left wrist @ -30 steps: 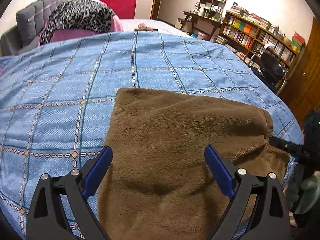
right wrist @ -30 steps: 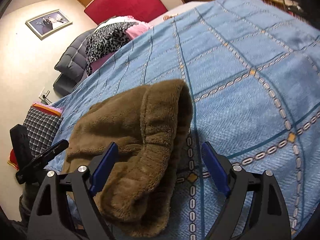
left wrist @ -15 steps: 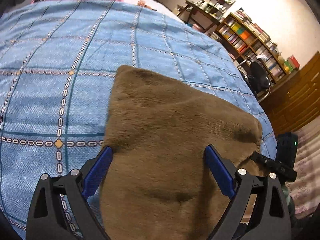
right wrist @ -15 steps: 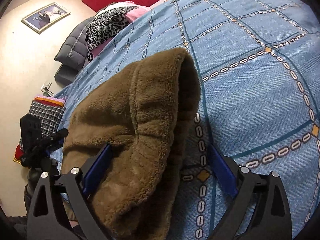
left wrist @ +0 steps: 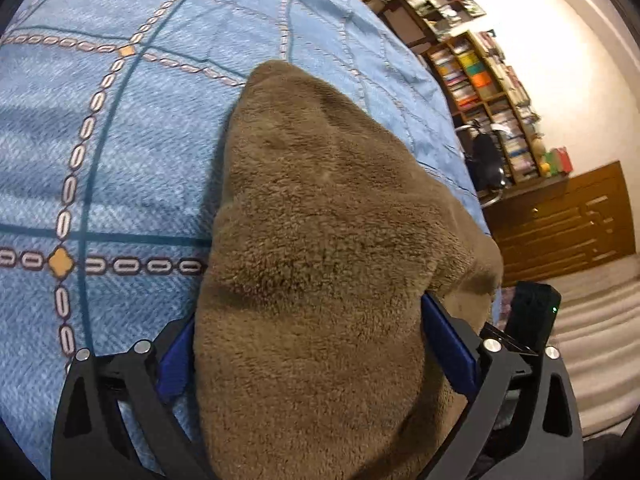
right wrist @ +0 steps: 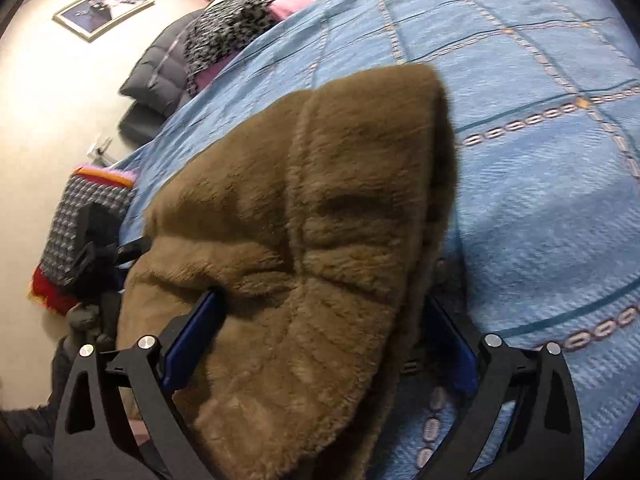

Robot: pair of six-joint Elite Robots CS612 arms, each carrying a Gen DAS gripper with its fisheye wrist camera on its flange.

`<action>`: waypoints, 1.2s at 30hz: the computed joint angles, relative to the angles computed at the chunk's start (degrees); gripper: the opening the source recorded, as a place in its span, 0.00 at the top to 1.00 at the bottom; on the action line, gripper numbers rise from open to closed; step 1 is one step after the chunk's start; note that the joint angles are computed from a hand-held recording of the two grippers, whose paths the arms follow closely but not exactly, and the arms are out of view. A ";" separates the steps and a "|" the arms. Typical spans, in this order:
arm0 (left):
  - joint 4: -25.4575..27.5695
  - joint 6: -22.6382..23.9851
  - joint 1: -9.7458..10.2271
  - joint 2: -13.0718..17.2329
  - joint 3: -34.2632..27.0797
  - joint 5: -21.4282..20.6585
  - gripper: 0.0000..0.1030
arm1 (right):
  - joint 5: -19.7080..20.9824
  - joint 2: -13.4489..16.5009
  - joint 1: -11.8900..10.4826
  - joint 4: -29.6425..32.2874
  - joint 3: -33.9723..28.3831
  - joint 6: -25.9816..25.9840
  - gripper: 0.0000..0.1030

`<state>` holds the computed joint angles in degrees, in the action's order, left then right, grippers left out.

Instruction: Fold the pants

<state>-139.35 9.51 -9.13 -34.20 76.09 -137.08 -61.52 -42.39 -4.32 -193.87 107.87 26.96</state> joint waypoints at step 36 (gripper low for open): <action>-8.66 -11.84 -5.70 14.92 -31.28 2.46 0.60 | -4.63 7.34 -5.54 2.45 -22.10 -5.33 0.57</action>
